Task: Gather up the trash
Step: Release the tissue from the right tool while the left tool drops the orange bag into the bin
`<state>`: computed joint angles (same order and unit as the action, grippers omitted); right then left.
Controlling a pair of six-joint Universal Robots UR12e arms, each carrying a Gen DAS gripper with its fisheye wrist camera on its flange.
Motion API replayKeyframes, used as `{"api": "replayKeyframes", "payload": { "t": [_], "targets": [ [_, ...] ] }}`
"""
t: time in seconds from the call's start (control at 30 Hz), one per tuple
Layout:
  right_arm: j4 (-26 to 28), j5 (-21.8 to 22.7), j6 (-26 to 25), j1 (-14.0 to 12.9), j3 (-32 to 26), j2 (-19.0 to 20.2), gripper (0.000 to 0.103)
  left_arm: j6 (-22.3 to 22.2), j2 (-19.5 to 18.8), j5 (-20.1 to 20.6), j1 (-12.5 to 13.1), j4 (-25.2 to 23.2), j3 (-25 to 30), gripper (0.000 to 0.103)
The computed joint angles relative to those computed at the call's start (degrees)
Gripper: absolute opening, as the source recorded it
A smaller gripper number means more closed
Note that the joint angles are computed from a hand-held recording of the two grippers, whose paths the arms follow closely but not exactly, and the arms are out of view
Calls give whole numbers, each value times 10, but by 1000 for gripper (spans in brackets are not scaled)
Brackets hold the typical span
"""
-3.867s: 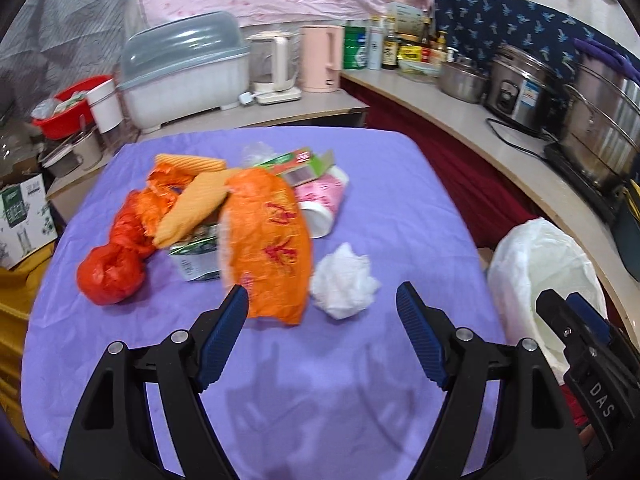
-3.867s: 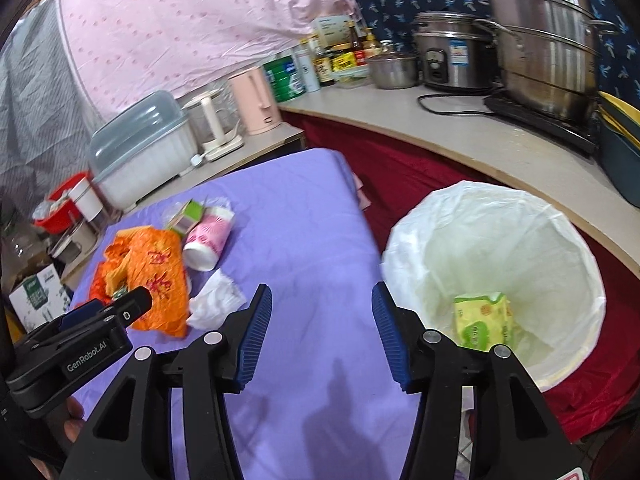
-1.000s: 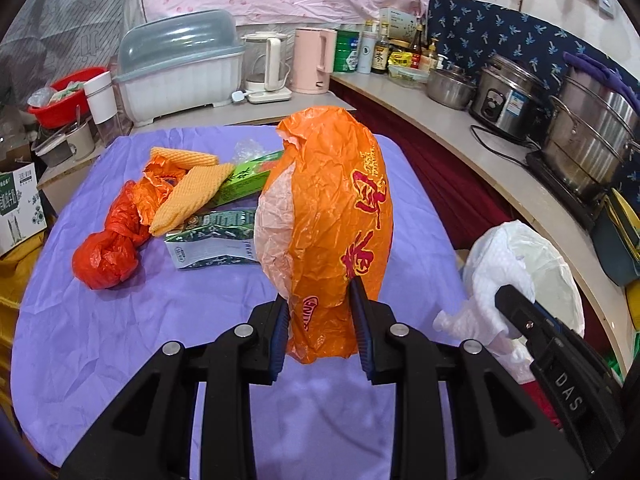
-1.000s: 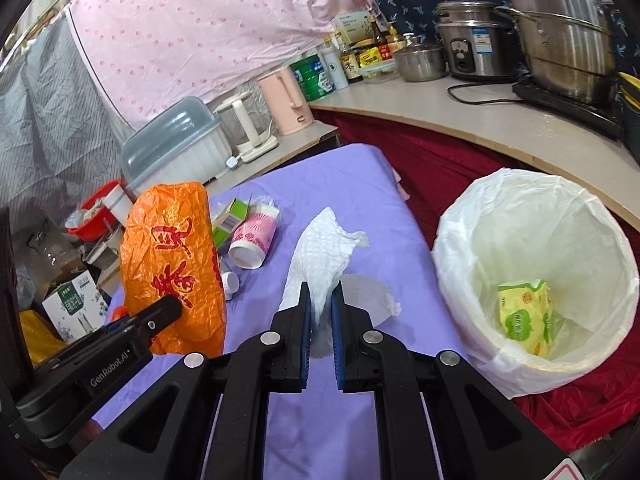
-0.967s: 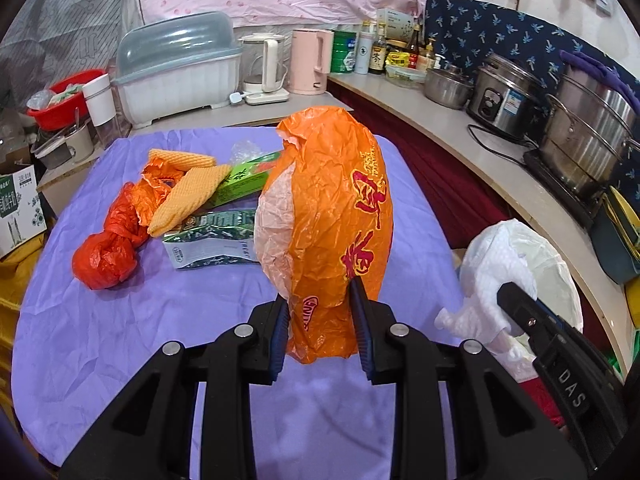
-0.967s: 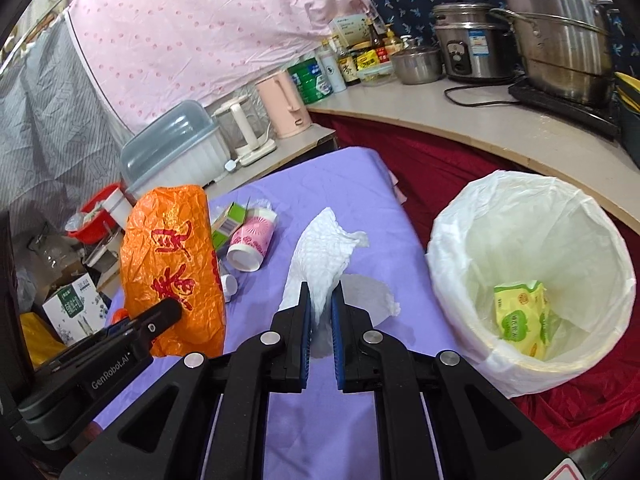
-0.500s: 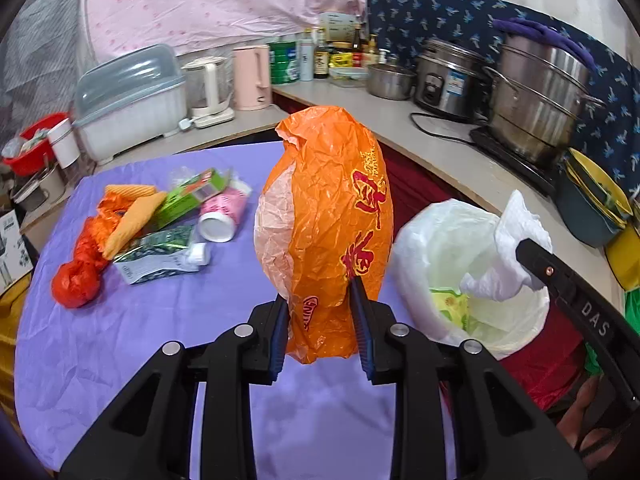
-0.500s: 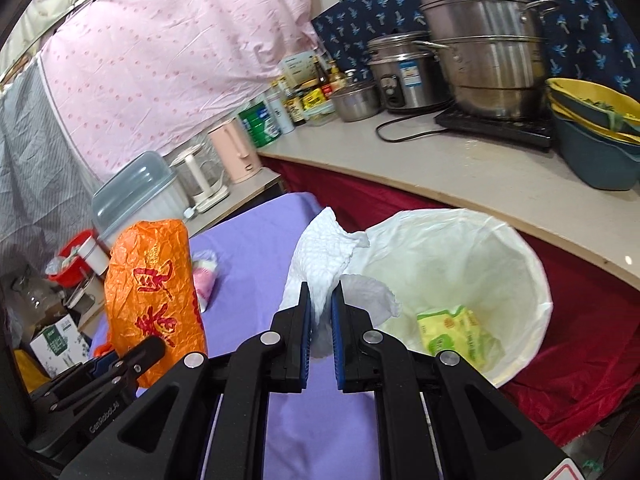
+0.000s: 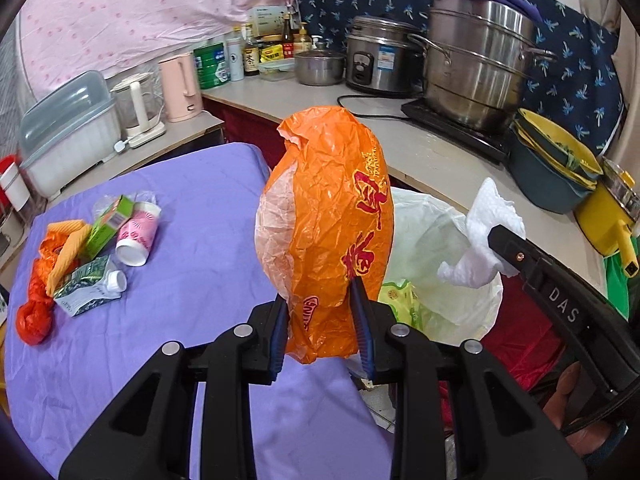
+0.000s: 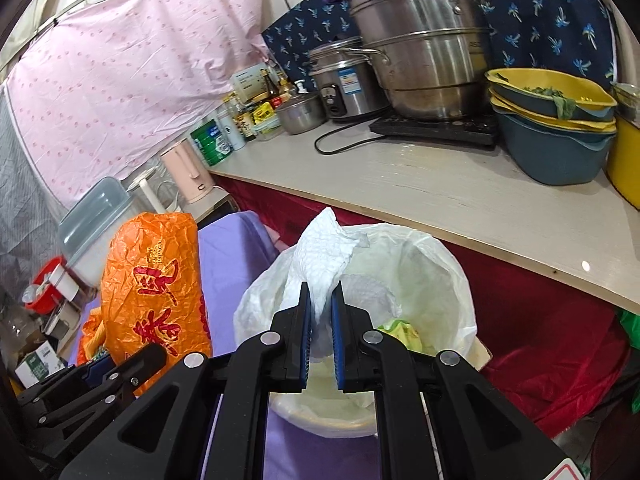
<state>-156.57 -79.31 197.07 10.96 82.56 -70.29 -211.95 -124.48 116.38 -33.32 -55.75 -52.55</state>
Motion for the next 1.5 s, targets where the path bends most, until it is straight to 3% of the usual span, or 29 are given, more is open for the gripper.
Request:
{"api": "replayKeyframes", "payload": {
  "t": [0.37, 0.73, 0.83, 0.9, 0.97, 1.5],
  "targets": [
    [32, -7, 20, -12, -12, 16, 10, 8, -54, -32, 5, -57, 82, 29],
    [36, -14, 27, -13, -11, 20, 15, 9, -67, -49, 10, -70, 96, 32],
    [32, -15, 28, -12, -11, 20, 18, 7, -67, -43, 10, -71, 95, 43],
    [27, -17, 29, -11, -9, 19, 25, 0, -66, -31, 8, -71, 94, 64],
    [17, -27, 29, -9, -8, 17, 31, -6, -63, -23, 8, -65, 89, 70],
    [2, -30, 14, 4, -11, 7, 42, -24, -36, -15, 12, -49, 54, 70]
  ]
}}
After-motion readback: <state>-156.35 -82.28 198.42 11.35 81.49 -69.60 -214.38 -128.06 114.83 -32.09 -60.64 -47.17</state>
